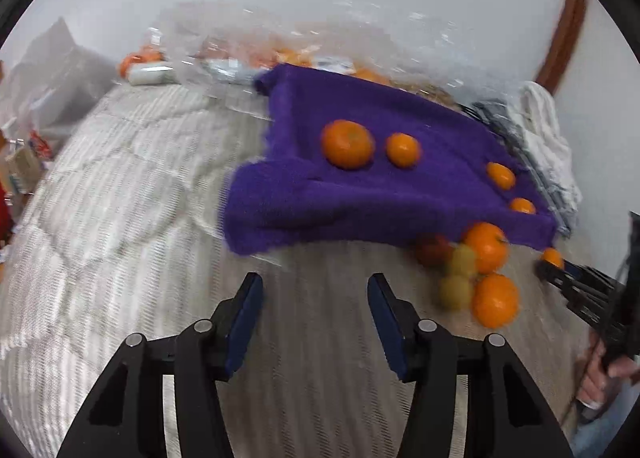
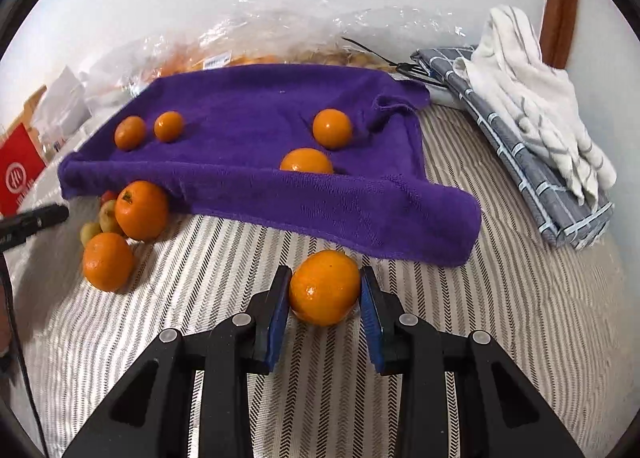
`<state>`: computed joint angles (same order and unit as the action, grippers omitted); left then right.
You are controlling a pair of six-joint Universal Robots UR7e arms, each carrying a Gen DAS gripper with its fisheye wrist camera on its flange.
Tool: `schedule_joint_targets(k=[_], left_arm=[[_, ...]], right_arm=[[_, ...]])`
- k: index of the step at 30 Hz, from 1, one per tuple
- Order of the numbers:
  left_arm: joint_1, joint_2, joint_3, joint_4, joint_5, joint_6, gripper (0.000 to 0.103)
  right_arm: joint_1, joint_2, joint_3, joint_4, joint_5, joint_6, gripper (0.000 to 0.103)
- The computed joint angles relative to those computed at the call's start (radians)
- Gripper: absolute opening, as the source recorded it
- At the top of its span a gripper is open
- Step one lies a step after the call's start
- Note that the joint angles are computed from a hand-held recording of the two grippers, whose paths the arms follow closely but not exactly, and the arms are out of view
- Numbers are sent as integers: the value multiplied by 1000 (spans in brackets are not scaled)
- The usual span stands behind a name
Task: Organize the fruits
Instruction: 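Grasp another orange with the right tool while the left tool grasps a greenish fruit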
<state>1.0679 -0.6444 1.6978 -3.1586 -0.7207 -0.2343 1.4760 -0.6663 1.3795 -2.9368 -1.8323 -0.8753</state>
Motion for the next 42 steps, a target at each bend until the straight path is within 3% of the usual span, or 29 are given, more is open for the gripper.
schedule_joint_targets(k=[5,11,14,19,22,24,33,42], left_arm=[[-8,7,-36,22,-160,-4,45],[-10,60,-109,97,-181,-28,28],[3,61,-102,73,-239,-30,23],[-16,44,-70,40,-143,-15,23],[-37,40,-63,81,27,-15,23],[-38,39,-60,109,65,-1,23],[-27,75,-81,55,82,102,24],[4,29,-3,-133,-77,89,24]], right_arm=[[-7,-8,16,-25,40,-11,34],[-16,-21,24,-8,65,15,34],[-17,-21,24,-3,70,19,34],[-18,-21,22,-2,72,24,34],[-17,-20,24,-4,67,22,34],[-15,-19,26,-8,63,20,34],[-16,-15,11,11,59,21,34],[-15,-16,12,13,60,18,34]])
